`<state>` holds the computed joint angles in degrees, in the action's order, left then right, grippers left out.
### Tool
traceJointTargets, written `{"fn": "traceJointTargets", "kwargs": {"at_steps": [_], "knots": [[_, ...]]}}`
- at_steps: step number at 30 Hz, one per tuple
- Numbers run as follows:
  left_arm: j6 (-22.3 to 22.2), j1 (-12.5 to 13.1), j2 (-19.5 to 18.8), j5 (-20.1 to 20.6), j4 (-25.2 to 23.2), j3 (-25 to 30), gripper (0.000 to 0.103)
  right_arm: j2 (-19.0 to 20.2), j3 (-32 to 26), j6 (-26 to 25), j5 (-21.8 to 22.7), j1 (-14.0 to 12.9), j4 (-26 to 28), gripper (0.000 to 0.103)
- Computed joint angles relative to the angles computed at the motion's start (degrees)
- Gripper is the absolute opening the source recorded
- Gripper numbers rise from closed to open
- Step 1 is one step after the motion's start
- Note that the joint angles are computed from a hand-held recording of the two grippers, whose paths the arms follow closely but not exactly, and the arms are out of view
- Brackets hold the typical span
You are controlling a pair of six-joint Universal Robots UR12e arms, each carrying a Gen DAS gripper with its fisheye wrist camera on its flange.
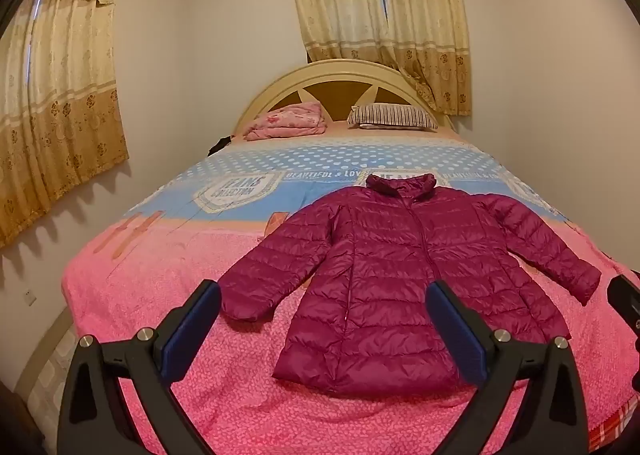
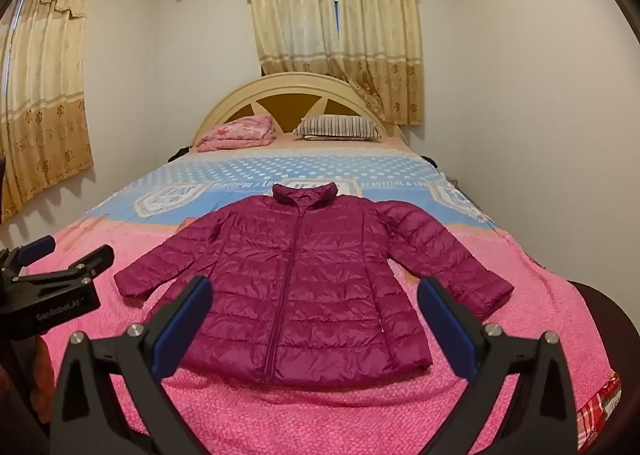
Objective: Fold large clothes
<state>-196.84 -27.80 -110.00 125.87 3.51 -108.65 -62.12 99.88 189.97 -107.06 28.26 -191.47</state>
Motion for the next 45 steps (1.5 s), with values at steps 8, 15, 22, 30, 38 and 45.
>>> {"fn": "traceJointTargets", "kwargs": {"at_steps": [8,15,22,30,38,45], "knots": [[-0.8,1.0,0.3,-2.2,-1.6,0.3,0.102,0.1,-0.1,0.1,0.1,0.0,0.2,0.103],[-1.9,0.7,0.6,-2.2,-0.9,-0.5,0.102,0.1,-0.4,0.0,0.2,0.0,1.2,0.103],[-1.3,0.5,0.4,-1.7,0.3,-0.5,0.102,0.0,-0.1,0.2,0.6,-0.1,1.0,0.103],[-1.9,0.7,0.4,-1.4,0.7,-0.7,0.102,0.1,-0.1,0.2,1.1,-0.1,1.3,0.103],[-1.8,0.8,0.3,-1.4,1.1,-0.7,0.102,0.0,-0.1,0.4,1.2,-0.1,1.7,0.103],[-1.8,0.8,0.4,-1.4,0.9,-0.7,0.102,0.2,0.0,0.3,1.5,-0.1,1.5,0.103]]}}
